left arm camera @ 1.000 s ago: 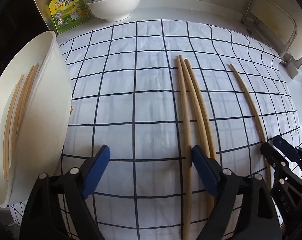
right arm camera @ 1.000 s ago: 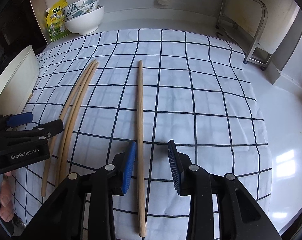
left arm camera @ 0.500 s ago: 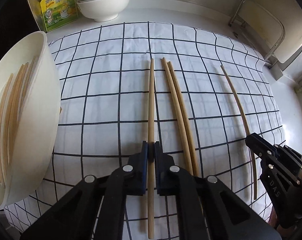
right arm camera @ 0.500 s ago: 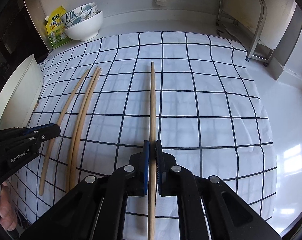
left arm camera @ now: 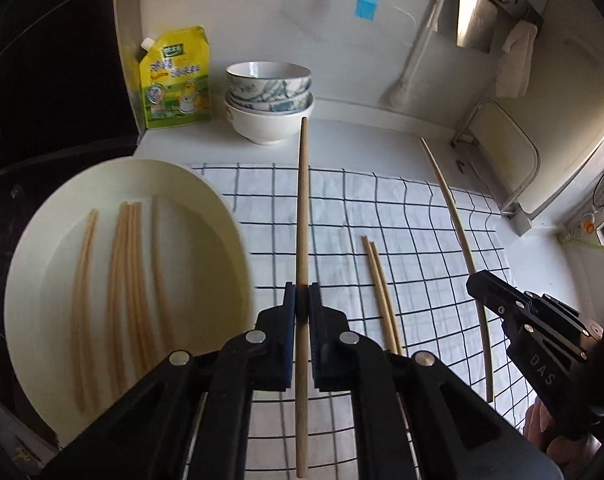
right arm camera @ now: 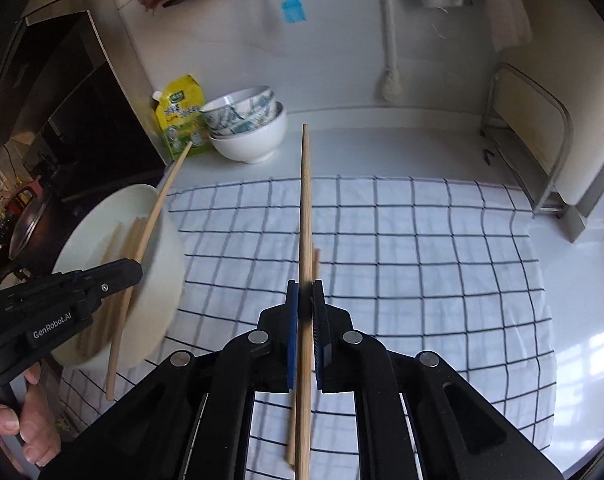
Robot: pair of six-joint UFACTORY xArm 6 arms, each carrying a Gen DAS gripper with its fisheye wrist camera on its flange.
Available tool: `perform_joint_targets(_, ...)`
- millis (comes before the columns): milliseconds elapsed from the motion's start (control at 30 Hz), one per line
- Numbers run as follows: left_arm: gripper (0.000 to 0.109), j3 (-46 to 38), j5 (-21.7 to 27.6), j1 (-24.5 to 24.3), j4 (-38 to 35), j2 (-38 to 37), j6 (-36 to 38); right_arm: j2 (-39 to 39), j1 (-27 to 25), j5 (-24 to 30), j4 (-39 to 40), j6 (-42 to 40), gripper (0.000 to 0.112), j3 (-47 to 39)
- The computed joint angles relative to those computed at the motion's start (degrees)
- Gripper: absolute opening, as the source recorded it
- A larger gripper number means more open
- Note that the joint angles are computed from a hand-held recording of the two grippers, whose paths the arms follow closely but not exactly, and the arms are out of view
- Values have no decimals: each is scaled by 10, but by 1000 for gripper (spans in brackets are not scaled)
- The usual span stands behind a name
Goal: Organize utensils
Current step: 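Lift both held chopsticks and carry them over the white basin, then open the left tool into the basin while the right tool releases its chopstick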
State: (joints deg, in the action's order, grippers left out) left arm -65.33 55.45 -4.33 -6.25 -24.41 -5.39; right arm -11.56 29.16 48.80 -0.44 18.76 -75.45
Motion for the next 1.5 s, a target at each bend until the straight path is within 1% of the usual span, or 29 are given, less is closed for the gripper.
perform_joint_targets(133,7,-1,11,81,-15,-12,59,77,51,-5,-1,7,7,-90)
perform_joint_targets(233,7,-2,17,146,-30,-8,102,143,85,3,8,5,7,-164)
perform_joint_targets(400,7,-6,33,232,-51,14,159,259,134,47,17,4,7,-299)
perform_joint_targets(467,7,-1,34,245,-57,19,173,296,147,66,20,8,6,-343)
perform_joint_targets(567,7,0,39,260,-61,36,190,343,161,98,20,21,6,-398)
perform_joint_targets(667,7,-1,47,271,-69,52,209,370,169,123,15,39,6,-424)
perform_joint_targets(833,7,-3,60,275,-67,67,220,384,173,141,9,67,7,-431)
perform_joint_targets(900,9,-7,66,277,-68,71,220,376,173,135,7,77,7,-417)
perform_joint_targets(933,12,-9,65,277,-70,72,221,375,173,135,4,82,7,-415)
perform_joint_targets(967,27,-9,65,277,-72,71,223,371,173,133,-1,89,10,-410)
perform_joint_targets(1000,45,-9,62,279,-75,69,226,370,173,131,-5,94,20,-408)
perform_joint_targets(1033,51,-5,54,280,-77,65,228,363,173,123,-10,98,24,-397)
perform_joint_targets(1133,52,-11,54,284,-81,65,230,348,176,114,-28,105,24,-379)
perform_joint_targets(1500,55,-9,65,288,-80,40,223,305,182,105,-41,113,24,-338)
